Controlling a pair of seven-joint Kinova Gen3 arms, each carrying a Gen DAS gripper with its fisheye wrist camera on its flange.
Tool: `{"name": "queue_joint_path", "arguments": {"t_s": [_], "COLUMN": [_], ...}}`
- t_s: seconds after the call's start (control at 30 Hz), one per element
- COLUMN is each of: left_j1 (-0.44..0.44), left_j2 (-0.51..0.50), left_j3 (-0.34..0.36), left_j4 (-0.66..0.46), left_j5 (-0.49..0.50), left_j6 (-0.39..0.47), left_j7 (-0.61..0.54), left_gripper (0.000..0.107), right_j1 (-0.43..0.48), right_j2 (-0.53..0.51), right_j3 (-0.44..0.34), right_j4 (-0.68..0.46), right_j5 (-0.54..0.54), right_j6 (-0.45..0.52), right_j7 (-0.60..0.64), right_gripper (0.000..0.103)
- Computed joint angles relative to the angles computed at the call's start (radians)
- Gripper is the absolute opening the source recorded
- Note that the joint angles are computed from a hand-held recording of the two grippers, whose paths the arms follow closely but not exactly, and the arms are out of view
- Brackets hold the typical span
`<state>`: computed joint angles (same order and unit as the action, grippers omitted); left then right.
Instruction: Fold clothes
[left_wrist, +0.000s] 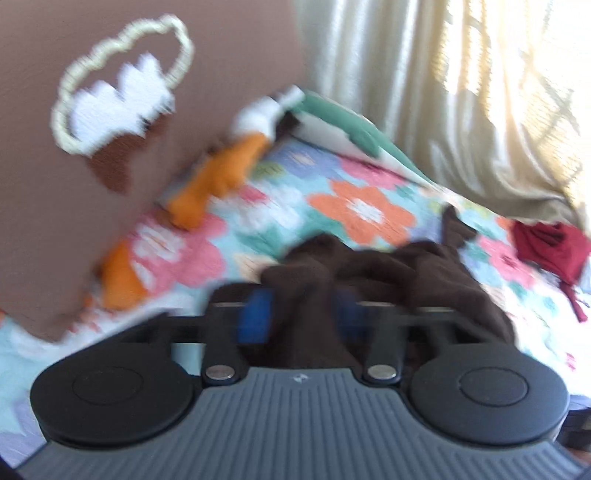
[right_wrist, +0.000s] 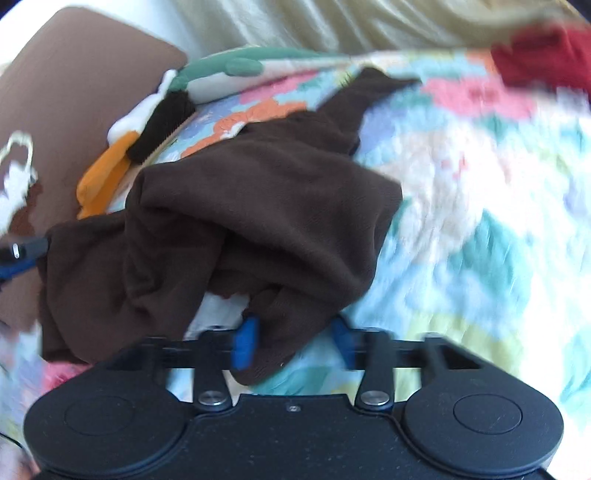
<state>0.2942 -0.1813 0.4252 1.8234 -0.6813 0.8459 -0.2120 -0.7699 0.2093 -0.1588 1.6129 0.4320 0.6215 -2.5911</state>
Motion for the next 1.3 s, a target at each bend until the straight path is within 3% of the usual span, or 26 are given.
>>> {"name": "queue_joint_path", "arguments": {"t_s": [0.1, 0.2, 0.3, 0.4, 0.5, 0.57, 0.67, 0.7, 0.73, 0.77, 0.8, 0.83, 0.9, 1.0, 1.07, 1.13, 1.23, 1.3], "left_j1": [0.004, -0.093, -0.078, 0.056, 0.195, 0.287, 0.426, 0.473, 0.519, 0.558, 0.590, 0.604, 0.638, 0.722, 0.793, 0.849, 0.941, 0.993], "left_j2": [-0.003, 0.001, 0.028, 0.095, 0.166, 0.229, 0.306, 0.318, 0.320, 0.318, 0.315, 0.298, 0.246, 0.156, 0.089, 0.038, -0.040, -0.072], "left_j3": [0.029, 0.140, 0.110, -0.027, -0.154, -0.217, -0.302, -0.335, -0.381, -0.427, -0.474, -0.509, -0.602, -0.741, -0.834, -0.926, -1.065, -1.141], "left_j4": [0.012, 0.010, 0.001, -0.032, -0.082, -0.135, -0.191, -0.195, -0.192, -0.190, -0.190, -0.183, -0.157, -0.103, -0.052, 0.003, 0.087, 0.116], "left_j5": [-0.010, -0.001, 0.092, 0.214, 0.292, 0.279, 0.166, 0.129, 0.108, 0.104, 0.116, 0.144, 0.225, 0.294, 0.314, 0.388, 0.510, 0.591], "left_j6": [-0.062, -0.119, -0.173, -0.177, -0.148, -0.094, -0.001, 0.016, 0.021, 0.024, 0.024, 0.007, -0.056, -0.152, -0.230, -0.306, -0.417, -0.450], "left_j7": [-0.038, -0.131, -0.246, -0.368, -0.490, -0.540, -0.520, -0.501, -0.474, -0.454, -0.450, -0.443, -0.438, -0.420, -0.411, -0.441, -0.492, -0.544], "left_gripper": [0.070, 0.083, 0.090, 0.090, 0.090, 0.093, 0.094, 0.083, 0.044, 0.028, 0.021, 0.015, 0.014, 0.014, 0.014, 0.014, 0.014, 0.014], "right_j1": [-0.131, -0.220, -0.326, -0.334, -0.207, -0.115, 0.001, 0.018, 0.026, 0.034, 0.060, 0.067, 0.098, 0.023, -0.022, -0.021, -0.053, -0.002], "right_j2": [-0.011, -0.030, -0.027, -0.027, -0.054, -0.054, -0.038, -0.045, -0.052, -0.059, -0.064, -0.064, -0.057, -0.030, -0.037, -0.058, -0.086, -0.094], "right_j3": [0.090, 0.158, 0.276, 0.306, 0.219, 0.127, 0.002, -0.012, -0.013, -0.006, -0.013, -0.011, -0.033, -0.038, -0.052, -0.087, -0.091, -0.151], "right_j4": [-0.031, -0.046, -0.045, -0.047, -0.044, -0.042, -0.046, -0.036, -0.024, -0.012, -0.007, -0.008, -0.040, -0.093, -0.099, -0.081, -0.056, -0.038], "right_j5": [0.122, 0.244, 0.364, 0.435, 0.414, 0.432, 0.462, 0.460, 0.456, 0.444, 0.421, 0.397, 0.326, 0.308, 0.304, 0.273, 0.209, 0.167], "right_j6": [0.116, 0.238, 0.360, 0.477, 0.488, 0.493, 0.493, 0.478, 0.448, 0.411, 0.376, 0.357, 0.367, 0.474, 0.499, 0.460, 0.385, 0.304], "right_j7": [0.010, -0.095, -0.126, -0.135, -0.203, -0.243, -0.283, -0.294, -0.309, -0.316, -0.307, -0.299, -0.234, -0.112, -0.063, -0.021, 0.051, 0.062], "right_gripper": [0.010, 0.009, 0.006, 0.006, 0.006, 0.006, 0.006, 0.006, 0.006, 0.006, 0.007, 0.010, 0.015, 0.022, 0.046, 0.052, 0.052, 0.053]}}
